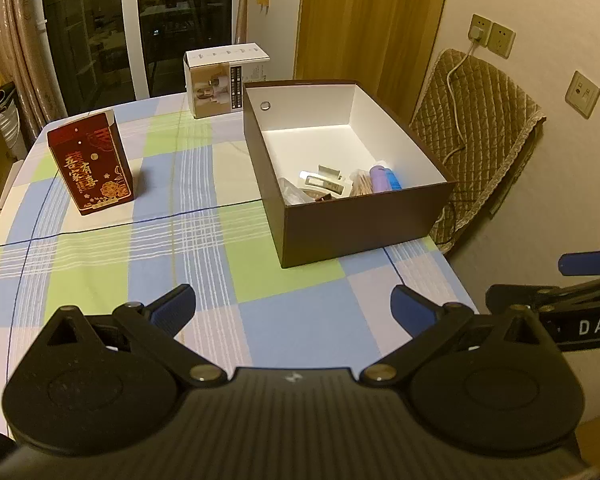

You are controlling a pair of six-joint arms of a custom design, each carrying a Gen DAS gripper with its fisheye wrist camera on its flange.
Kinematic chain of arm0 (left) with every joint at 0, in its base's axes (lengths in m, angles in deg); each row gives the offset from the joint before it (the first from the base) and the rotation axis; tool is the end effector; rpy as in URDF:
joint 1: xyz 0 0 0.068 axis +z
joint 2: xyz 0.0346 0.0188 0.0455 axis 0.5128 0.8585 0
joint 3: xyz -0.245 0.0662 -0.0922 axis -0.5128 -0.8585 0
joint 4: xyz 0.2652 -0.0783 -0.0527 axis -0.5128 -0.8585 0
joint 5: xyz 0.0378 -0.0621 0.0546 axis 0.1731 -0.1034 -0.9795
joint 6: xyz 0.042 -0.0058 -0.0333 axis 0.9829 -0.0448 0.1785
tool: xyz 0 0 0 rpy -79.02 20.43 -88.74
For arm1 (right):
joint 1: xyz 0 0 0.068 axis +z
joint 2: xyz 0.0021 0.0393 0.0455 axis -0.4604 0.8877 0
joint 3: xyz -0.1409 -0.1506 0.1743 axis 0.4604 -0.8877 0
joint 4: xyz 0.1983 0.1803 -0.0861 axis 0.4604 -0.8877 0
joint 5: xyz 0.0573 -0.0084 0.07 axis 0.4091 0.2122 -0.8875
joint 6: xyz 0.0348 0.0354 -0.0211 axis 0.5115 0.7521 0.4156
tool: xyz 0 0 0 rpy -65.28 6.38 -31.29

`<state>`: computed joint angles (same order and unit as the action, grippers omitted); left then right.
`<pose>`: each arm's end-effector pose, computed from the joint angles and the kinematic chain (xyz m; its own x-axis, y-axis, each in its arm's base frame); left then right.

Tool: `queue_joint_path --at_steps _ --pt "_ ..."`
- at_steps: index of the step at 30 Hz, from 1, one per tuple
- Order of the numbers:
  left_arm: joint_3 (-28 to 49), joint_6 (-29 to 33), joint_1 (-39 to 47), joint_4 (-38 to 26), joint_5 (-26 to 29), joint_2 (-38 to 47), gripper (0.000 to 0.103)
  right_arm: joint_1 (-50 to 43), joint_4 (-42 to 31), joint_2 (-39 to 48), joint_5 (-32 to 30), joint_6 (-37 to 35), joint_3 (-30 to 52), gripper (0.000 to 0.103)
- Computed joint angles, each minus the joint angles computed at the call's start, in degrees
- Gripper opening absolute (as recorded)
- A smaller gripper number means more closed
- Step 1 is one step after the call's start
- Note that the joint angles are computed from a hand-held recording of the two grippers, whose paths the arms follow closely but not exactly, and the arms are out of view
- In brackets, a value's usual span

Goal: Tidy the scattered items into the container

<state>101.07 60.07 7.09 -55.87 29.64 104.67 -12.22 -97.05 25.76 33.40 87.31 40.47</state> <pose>0.3018 -0.1342 0.2226 -0.7042 0.2400 -0.6683 0.3786 0.9231 -0.0675 0.2482 0.0624 0.2480 -0.8090 0.0801 -0.5824 0.0542 0.9966 0.0618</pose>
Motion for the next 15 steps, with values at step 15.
queue_joint_path --at_steps 15 --pt "-1.81 0.07 0.61 -0.41 -0.11 -1.98 0.102 1.4 -1.06 -1.72 0.65 1.1 -0.41 0.103"
